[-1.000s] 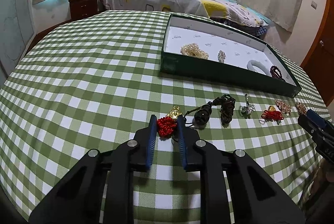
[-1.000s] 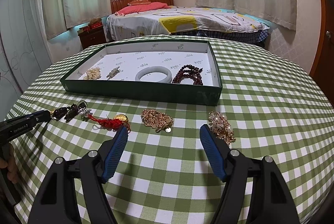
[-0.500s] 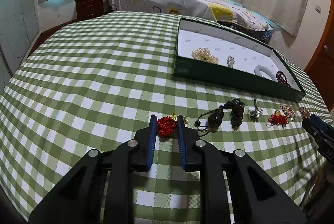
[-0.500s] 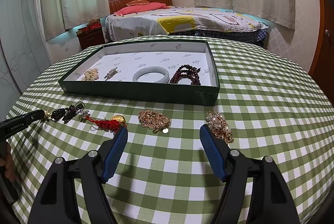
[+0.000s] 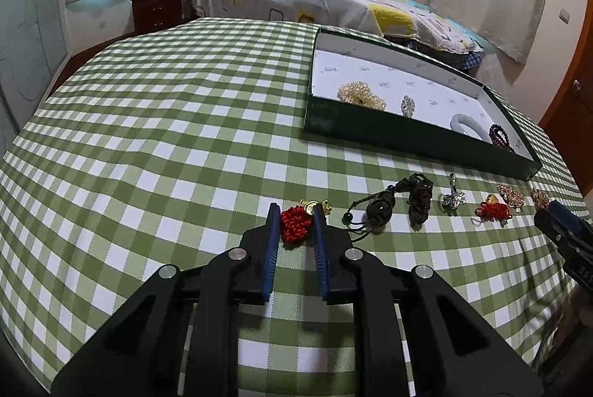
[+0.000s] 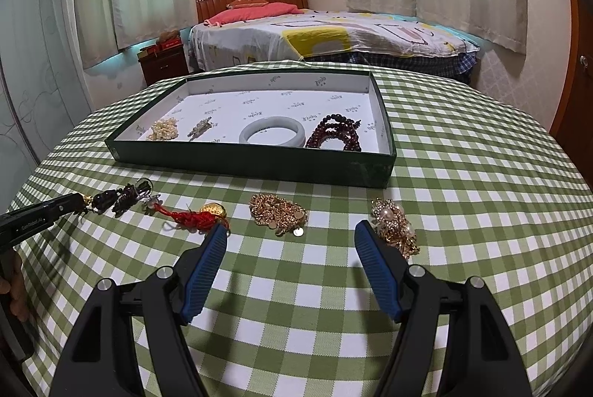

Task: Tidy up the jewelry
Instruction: 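Grasp the red tassel charm with the left tool, then grasp the gold chain necklace with the right tool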

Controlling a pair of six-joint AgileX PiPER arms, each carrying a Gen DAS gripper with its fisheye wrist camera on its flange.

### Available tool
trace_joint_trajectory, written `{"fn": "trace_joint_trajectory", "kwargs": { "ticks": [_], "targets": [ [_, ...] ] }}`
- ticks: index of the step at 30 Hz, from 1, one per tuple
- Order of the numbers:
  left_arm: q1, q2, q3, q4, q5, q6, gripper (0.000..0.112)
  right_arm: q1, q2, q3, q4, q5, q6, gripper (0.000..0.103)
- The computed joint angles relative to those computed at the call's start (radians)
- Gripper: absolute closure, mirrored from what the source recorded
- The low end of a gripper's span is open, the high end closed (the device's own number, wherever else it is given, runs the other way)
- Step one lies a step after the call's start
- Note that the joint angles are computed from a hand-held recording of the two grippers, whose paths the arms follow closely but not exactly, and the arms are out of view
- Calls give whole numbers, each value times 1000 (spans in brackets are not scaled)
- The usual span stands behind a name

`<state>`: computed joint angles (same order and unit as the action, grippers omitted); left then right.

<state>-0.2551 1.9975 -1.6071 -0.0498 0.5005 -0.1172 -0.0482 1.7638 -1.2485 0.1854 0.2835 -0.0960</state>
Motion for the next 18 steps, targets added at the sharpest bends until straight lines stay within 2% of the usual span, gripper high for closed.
{"fn": "trace_joint_trajectory", "kwargs": {
  "ticks": [9, 12, 18],
  "targets": [
    [-7, -11, -19, 21, -16, -19, 95, 9, 55, -106, -47, 69, 36, 35],
    [-4, -4, -38, 7, -10, -7, 95, 10, 105, -189, -70, 139, 52, 43],
    [-6, 8, -65, -2, 2, -3, 95, 7, 196, -336, -71, 265, 50, 44]
  ]
}}
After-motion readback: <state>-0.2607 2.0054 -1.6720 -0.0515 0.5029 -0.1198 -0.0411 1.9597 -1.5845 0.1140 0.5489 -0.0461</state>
